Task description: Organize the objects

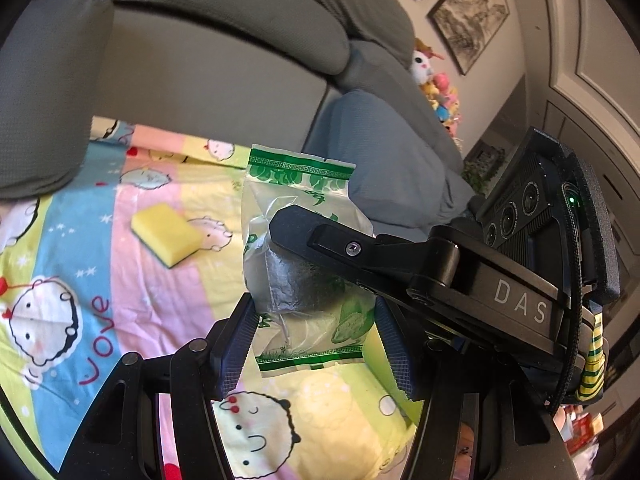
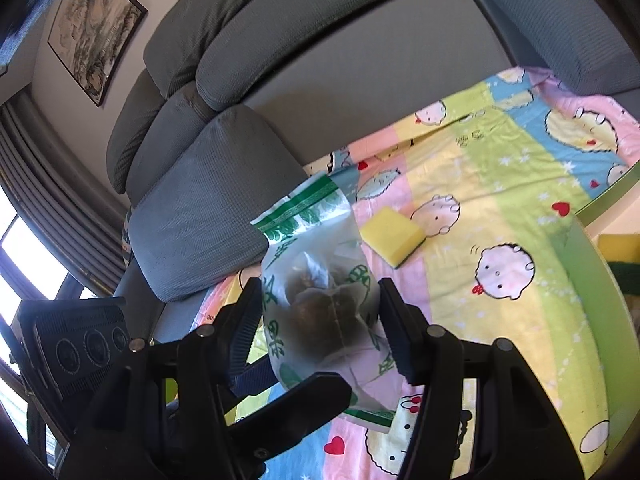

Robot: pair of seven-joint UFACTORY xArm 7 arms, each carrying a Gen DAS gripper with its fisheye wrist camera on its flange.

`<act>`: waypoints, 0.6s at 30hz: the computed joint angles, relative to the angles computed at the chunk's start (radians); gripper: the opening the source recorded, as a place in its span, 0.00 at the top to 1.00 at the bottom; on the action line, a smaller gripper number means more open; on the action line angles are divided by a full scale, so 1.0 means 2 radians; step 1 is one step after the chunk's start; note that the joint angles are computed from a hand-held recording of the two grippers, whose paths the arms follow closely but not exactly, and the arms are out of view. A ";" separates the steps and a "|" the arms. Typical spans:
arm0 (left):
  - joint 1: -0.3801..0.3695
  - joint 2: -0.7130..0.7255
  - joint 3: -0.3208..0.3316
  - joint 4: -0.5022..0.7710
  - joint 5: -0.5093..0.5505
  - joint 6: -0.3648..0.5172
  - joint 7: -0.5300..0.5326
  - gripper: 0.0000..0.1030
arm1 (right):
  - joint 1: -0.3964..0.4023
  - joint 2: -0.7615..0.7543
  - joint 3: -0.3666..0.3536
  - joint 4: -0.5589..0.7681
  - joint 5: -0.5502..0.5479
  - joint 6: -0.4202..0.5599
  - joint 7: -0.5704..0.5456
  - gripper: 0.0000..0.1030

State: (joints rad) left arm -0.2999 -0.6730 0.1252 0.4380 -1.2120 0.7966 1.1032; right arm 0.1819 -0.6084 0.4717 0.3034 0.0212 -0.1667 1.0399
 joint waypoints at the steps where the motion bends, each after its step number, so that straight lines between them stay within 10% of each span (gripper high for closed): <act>1: -0.001 -0.003 -0.001 -0.001 -0.001 0.000 0.002 0.41 | -0.002 -0.006 0.003 -0.001 0.000 0.002 0.001 0.45; 18: -0.029 -0.044 -0.017 -0.012 -0.019 -0.015 0.024 0.41 | -0.010 -0.106 0.016 -0.031 -0.022 0.048 0.045 0.42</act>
State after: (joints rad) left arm -0.3586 -0.7619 0.0906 0.4133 -1.2497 0.7672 1.1514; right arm 0.1621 -0.8205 0.5041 0.2423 -0.0237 -0.0701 1.1298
